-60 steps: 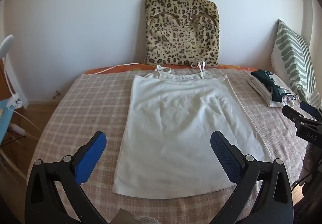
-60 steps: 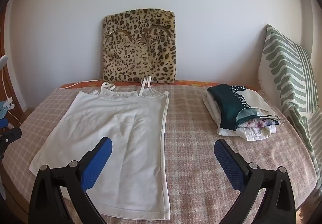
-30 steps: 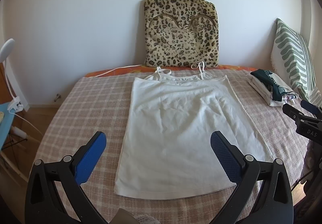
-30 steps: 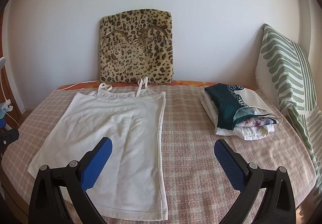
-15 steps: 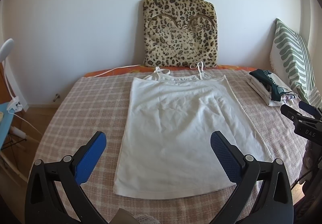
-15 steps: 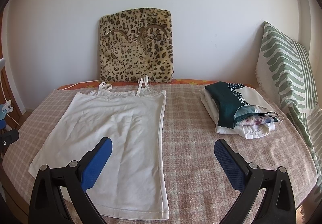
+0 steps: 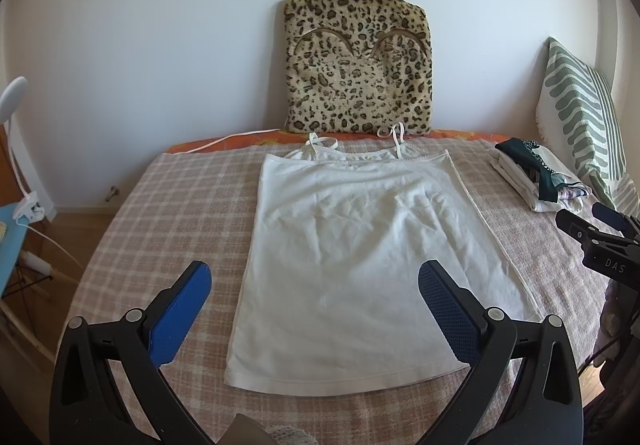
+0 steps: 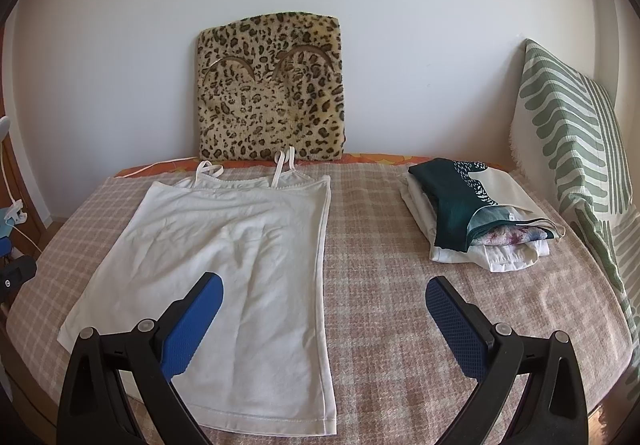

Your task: Fold small clothes

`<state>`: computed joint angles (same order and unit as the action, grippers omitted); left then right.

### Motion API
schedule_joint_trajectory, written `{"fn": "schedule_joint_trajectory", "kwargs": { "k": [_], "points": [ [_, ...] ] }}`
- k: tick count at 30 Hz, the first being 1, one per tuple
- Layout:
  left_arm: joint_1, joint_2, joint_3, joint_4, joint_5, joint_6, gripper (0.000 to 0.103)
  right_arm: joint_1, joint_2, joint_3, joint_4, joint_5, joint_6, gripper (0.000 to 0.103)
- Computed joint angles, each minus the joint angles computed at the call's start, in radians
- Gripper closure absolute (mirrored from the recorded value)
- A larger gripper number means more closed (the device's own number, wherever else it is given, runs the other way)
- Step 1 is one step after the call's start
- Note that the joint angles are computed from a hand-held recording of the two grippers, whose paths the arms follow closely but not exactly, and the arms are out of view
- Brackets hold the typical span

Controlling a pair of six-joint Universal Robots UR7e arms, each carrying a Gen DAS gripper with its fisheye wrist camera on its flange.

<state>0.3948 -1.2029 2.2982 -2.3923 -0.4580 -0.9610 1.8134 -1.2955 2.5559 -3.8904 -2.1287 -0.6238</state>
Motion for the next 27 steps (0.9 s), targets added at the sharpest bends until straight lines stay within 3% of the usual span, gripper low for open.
{"fn": "schedule_joint_trajectory", "kwargs": {
  "k": [27],
  "points": [
    [0.002, -0.006, -0.006, 0.032, 0.004, -0.022, 0.0, -0.003, 0.0, -0.001, 0.005, 0.002, 0.004, 0.0]
  ]
}}
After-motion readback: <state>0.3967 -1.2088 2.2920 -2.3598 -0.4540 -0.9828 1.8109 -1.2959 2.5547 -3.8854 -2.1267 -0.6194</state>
